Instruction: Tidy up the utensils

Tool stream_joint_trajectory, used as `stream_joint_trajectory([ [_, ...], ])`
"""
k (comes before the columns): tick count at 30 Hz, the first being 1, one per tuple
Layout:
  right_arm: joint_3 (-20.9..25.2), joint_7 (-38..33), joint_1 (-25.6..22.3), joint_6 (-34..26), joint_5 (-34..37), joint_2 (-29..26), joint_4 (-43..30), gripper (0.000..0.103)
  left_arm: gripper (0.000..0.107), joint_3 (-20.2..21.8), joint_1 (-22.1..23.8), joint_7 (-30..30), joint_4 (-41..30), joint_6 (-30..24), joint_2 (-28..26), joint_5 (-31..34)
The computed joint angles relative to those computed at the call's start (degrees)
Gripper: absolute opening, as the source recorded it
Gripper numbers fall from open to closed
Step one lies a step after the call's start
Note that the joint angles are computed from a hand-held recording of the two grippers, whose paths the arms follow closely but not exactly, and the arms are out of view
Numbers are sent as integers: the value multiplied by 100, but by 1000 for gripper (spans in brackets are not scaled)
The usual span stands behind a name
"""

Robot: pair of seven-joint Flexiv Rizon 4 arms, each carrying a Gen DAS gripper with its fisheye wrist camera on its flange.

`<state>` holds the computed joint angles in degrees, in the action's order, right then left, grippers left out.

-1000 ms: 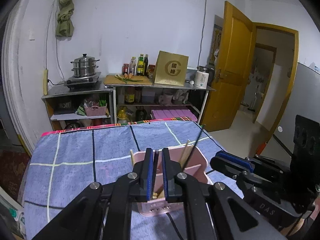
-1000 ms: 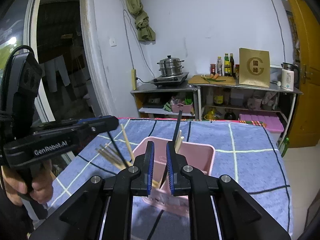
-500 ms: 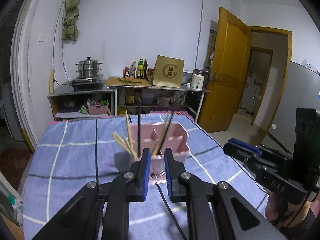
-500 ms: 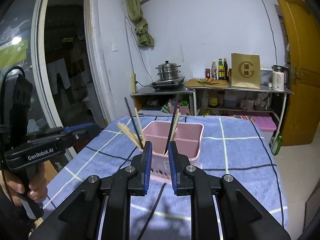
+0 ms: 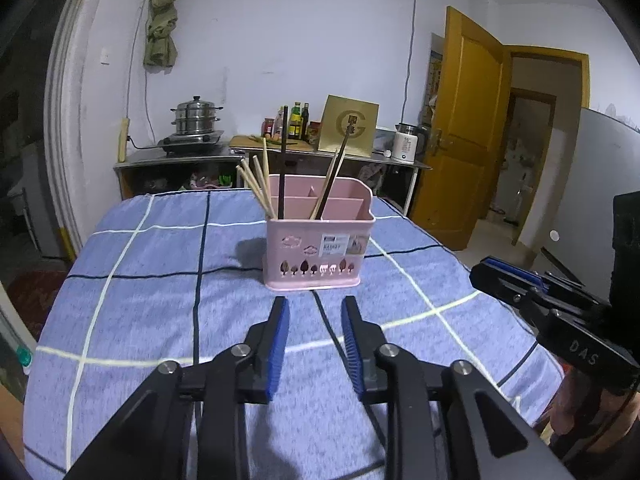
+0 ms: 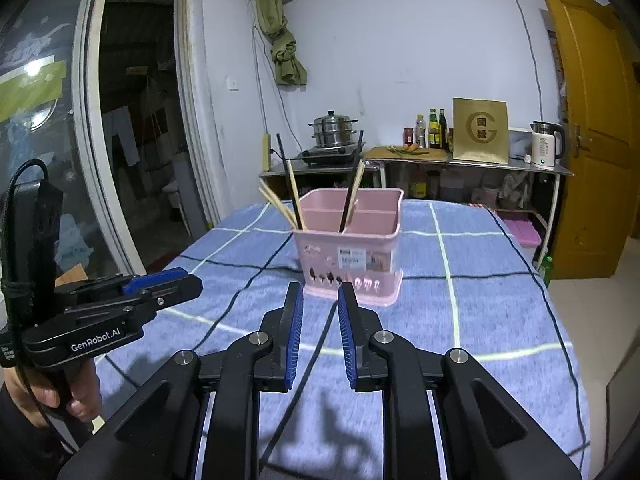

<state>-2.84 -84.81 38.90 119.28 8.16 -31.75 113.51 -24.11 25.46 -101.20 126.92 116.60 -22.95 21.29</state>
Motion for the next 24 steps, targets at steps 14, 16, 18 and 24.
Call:
stream_joint_trajectory([
  [14,-120,-356,511,369,722,-27,470,19,38,1351,-1283,16,646,877,-49,-366],
  [16,-131,-397,548,366,794,-24,482,19,38,1397,-1323,15,685,943,-63,-363],
  [18,-111,-420,545,379,817,-25,486,19,38,1466,-1396,50,703,988,-69,-397],
  [24,-135,-504,622,397,965,-34,487,19,38,1521,-1463,82,718,1003,-112,-454],
])
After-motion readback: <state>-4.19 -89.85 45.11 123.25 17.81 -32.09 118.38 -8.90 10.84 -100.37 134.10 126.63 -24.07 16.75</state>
